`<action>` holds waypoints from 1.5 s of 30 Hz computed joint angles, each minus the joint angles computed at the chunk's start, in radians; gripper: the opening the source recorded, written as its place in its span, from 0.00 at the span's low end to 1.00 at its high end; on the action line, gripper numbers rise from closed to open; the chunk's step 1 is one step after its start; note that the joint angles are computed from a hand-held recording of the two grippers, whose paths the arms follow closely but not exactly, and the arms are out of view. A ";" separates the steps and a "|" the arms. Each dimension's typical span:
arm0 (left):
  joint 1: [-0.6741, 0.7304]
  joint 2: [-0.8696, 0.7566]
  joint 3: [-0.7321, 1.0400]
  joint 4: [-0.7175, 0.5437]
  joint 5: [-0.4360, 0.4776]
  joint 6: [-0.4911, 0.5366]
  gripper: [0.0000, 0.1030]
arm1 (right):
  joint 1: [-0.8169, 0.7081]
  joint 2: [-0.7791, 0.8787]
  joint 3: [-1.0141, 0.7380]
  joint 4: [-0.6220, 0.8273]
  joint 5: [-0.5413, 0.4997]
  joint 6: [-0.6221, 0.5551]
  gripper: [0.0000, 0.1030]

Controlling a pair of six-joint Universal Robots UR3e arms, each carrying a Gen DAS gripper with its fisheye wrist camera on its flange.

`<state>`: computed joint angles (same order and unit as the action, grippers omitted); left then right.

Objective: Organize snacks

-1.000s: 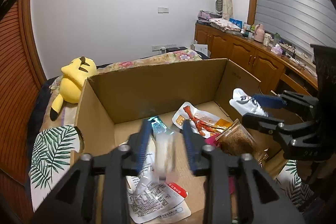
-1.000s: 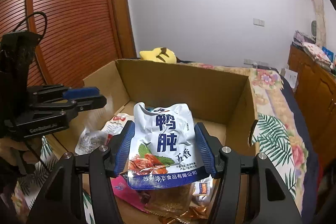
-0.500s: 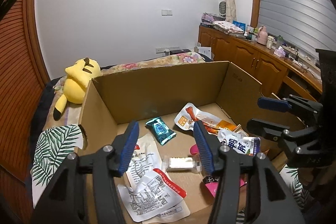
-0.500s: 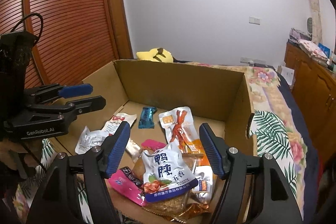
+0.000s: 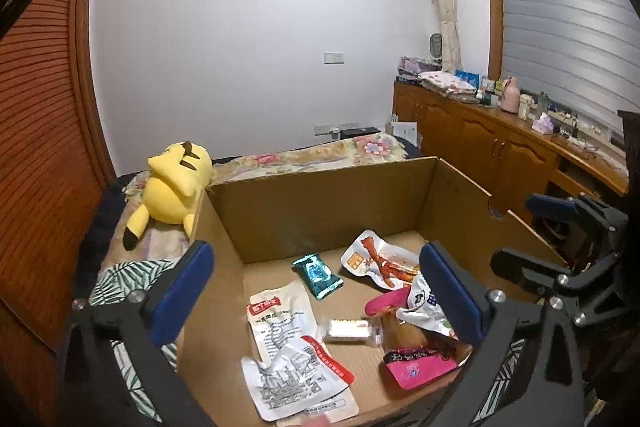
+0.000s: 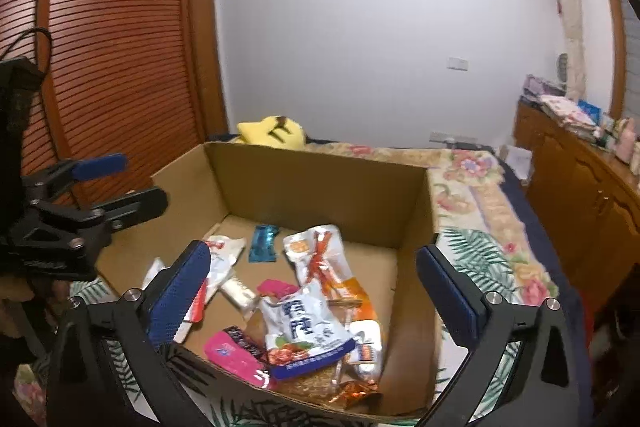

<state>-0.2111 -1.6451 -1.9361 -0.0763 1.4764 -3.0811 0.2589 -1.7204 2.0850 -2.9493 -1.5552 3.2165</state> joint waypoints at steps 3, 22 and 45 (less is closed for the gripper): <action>-0.020 0.009 -0.002 -0.009 0.049 -0.007 1.00 | 0.002 -0.015 -0.003 0.032 -0.009 0.006 1.00; -0.140 0.226 -0.201 0.007 0.216 -0.122 1.00 | 0.146 -0.204 0.055 0.135 -0.199 0.126 1.00; -0.463 0.691 -0.310 -0.400 0.580 -0.316 1.00 | 0.717 -0.396 -0.079 0.485 -0.741 0.423 1.00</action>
